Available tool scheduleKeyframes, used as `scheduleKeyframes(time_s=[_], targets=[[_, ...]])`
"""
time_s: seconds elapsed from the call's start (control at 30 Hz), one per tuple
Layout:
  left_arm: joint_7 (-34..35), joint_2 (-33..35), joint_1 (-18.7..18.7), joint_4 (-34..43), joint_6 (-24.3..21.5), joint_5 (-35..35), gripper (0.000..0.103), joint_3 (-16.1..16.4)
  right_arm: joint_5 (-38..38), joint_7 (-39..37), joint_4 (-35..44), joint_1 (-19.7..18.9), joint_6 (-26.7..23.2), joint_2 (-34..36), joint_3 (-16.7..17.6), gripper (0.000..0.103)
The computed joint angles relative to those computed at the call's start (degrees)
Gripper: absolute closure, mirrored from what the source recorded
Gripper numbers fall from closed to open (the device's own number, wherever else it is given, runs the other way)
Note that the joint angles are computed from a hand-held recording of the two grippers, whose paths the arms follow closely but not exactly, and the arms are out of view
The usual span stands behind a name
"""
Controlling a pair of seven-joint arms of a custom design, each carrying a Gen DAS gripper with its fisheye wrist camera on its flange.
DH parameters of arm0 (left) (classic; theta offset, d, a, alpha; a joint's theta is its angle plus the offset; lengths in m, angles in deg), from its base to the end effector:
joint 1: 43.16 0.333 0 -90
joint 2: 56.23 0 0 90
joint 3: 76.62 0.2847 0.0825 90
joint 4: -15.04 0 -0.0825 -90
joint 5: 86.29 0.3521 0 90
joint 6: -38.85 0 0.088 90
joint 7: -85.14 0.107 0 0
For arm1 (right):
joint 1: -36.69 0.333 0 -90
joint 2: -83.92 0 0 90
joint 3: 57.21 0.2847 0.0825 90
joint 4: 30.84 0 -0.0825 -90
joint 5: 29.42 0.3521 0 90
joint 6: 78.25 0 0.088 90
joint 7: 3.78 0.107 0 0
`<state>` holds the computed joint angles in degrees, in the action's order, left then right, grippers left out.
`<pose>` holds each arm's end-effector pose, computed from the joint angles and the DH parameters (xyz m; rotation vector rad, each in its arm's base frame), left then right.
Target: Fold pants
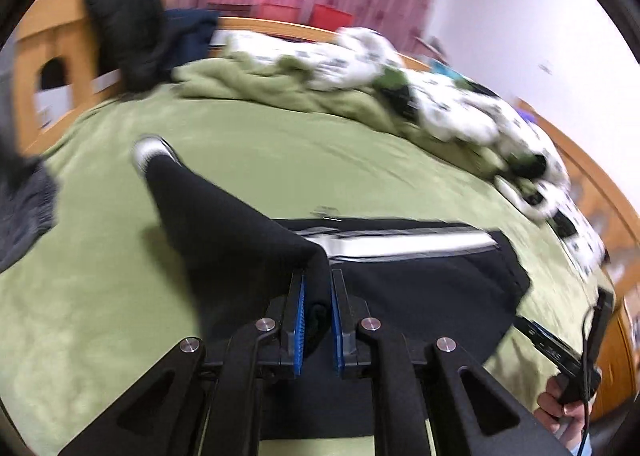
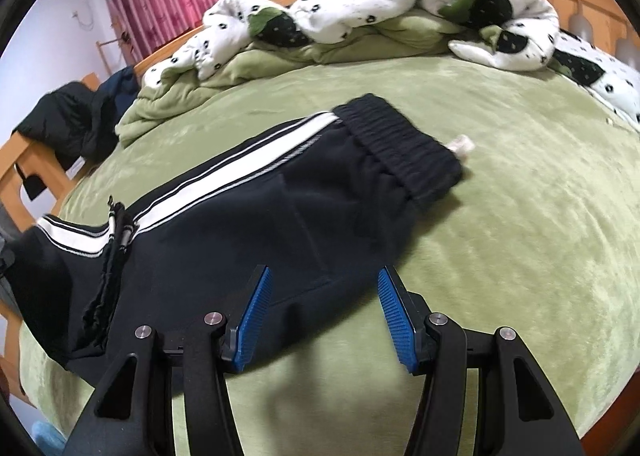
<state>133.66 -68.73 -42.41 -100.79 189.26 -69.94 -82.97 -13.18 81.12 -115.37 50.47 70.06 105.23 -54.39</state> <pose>0.5154 -0.0627 0.6176 -2.0764 1.3312 -0.8679 0.6533 0.1832 0.5314 -1.8415 1.5300 -0.3450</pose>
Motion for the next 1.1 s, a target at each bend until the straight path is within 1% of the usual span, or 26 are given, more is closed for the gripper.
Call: scheduleKeyframes(time_s=[0.1,0.2,0.3,0.37,0.43,0.47,0.5,0.53,0.57,0.63,0.7,0.77,0.83,0.9,0.97,1.07,1.1], targets=[[4.12,5.64,-3.18,4.87,0.56,-3.18,0.093,-1.32,0.99,0.49,-1.17,-0.77,0.53,-0.82,-0.21,0.048],[6.47,11.18,-5.44,8.97,-0.14,-5.52,0.093,-2.73,1.96,0.81,-2.52,-1.33,1.33,-1.74,-0.25,0.048],[8.67,14.55,-6.49,9.35,0.97,-10.79,0.092,-3.33,1.42,1.86,-3.48,-1.16,2.33,-2.30,-0.69,0.048],[10.42,15.29,-6.66,8.77,1.41,-13.59,0.092,-3.55,1.36,2.14,-3.69,-1.19,2.50,-2.41,-0.62,0.048],[11.11,13.78,-6.83,6.72,2.83,-13.28,0.088,-3.50,1.58,1.76,-2.81,-1.39,2.07,-1.81,-0.35,0.048],[12.90,12.76,-6.88,5.93,3.13,-14.82,0.085,-3.51,1.48,1.65,-2.67,-1.26,2.06,-1.70,-0.26,0.048],[17.94,10.53,-6.94,3.92,4.02,-20.38,0.078,-3.43,1.32,1.49,-2.51,-1.09,2.11,-1.58,-0.16,0.048],[20.01,9.71,-7.23,3.35,4.33,-22.68,0.075,-3.09,1.30,1.20,-2.46,-1.00,2.20,-1.53,-0.04,0.048],[19.69,8.10,-7.32,1.98,4.81,-22.31,0.073,-2.91,1.59,0.47,-2.34,-0.95,2.25,-1.45,0.38,0.048],[13.60,3.51,-6.05,-1.78,4.49,-14.31,0.051,-3.16,2.94,-1.56,-1.78,-1.01,1.96,-1.16,1.49,0.048],[8.42,-1.13,-4.25,-5.85,4.17,-7.28,0.042,-3.50,4.73,-3.68,-0.95,-1.05,0.97,-0.80,2.57,0.048],[5.01,-4.89,-3.25,-9.43,3.36,-4.48,0.042,-3.02,7.35,-6.73,0.00,-1.28,-0.39,-0.50,3.98,0.048],[4.45,-8.65,-4.05,-14.20,3.55,-7.16,0.041,-0.41,10.31,-10.17,0.92,-1.21,-1.49,-0.23,5.46,0.048],[3.24,-11.41,-4.36,-18.93,4.12,-10.28,0.041,1.66,13.46,-13.53,2.72,-1.29,-3.94,0.64,6.68,0.048],[2.00,-11.82,-3.65,-20.71,3.14,-10.44,0.041,1.76,13.08,-14.43,4.48,0.34,-5.42,1.71,6.46,0.048],[5.20,-11.88,-6.38,-23.02,3.69,-15.92,0.040,5.23,10.95,-13.77,7.64,2.68,-7.65,3.75,5.72,0.047],[5.71,-11.34,-6.73,-22.73,3.05,-17.35,0.040,5.63,10.96,-13.49,8.74,2.98,-8.71,4.48,5.77,0.047]])
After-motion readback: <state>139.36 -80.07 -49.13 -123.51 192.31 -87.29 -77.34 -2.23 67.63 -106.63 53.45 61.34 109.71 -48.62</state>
